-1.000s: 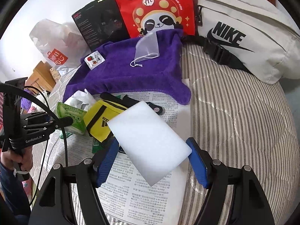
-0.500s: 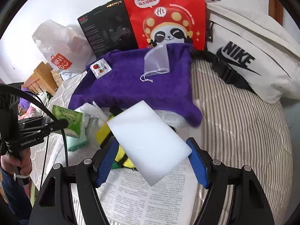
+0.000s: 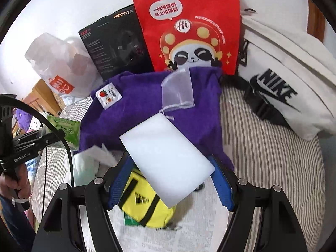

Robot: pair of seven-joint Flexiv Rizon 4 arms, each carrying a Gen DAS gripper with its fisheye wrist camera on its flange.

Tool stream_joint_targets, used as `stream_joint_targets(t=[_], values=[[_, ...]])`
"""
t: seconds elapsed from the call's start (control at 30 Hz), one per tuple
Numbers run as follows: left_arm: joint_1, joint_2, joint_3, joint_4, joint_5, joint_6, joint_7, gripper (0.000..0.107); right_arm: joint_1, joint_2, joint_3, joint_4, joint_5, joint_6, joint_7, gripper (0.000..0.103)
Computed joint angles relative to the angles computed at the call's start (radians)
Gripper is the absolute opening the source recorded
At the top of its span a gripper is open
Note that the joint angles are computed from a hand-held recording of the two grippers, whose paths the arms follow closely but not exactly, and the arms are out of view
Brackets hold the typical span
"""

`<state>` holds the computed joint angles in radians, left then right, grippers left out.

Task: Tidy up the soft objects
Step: 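Carry the sponge over the purple towel while the left gripper carries the tissue pack there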

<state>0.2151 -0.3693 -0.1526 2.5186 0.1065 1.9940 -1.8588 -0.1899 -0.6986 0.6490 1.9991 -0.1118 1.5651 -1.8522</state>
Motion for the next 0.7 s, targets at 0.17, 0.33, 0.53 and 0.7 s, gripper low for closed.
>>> stream_joint_targets(t=[0.17,0.33,0.53,0.7], values=[[0.066,-0.021,-0.034,-0.036,0.033,-0.005,0.007,0.022,0.076,-0.011,-0.060,-0.047,-0.007,0.005,0.035,0.073],[0.129,-0.055,-0.079,-0.075,0.059,-0.008,0.007,0.022,0.132,-0.035,-0.109,-0.097,-0.017,0.001,0.064,0.073],[0.180,-0.112,-0.125,-0.127,0.066,-0.023,0.019,0.022,0.219,-0.074,-0.198,-0.169,-0.032,-0.016,0.120,0.073],[0.217,-0.164,-0.162,-0.161,0.059,-0.039,0.029,0.022,0.282,-0.123,-0.258,-0.245,-0.039,-0.058,0.164,0.073]])
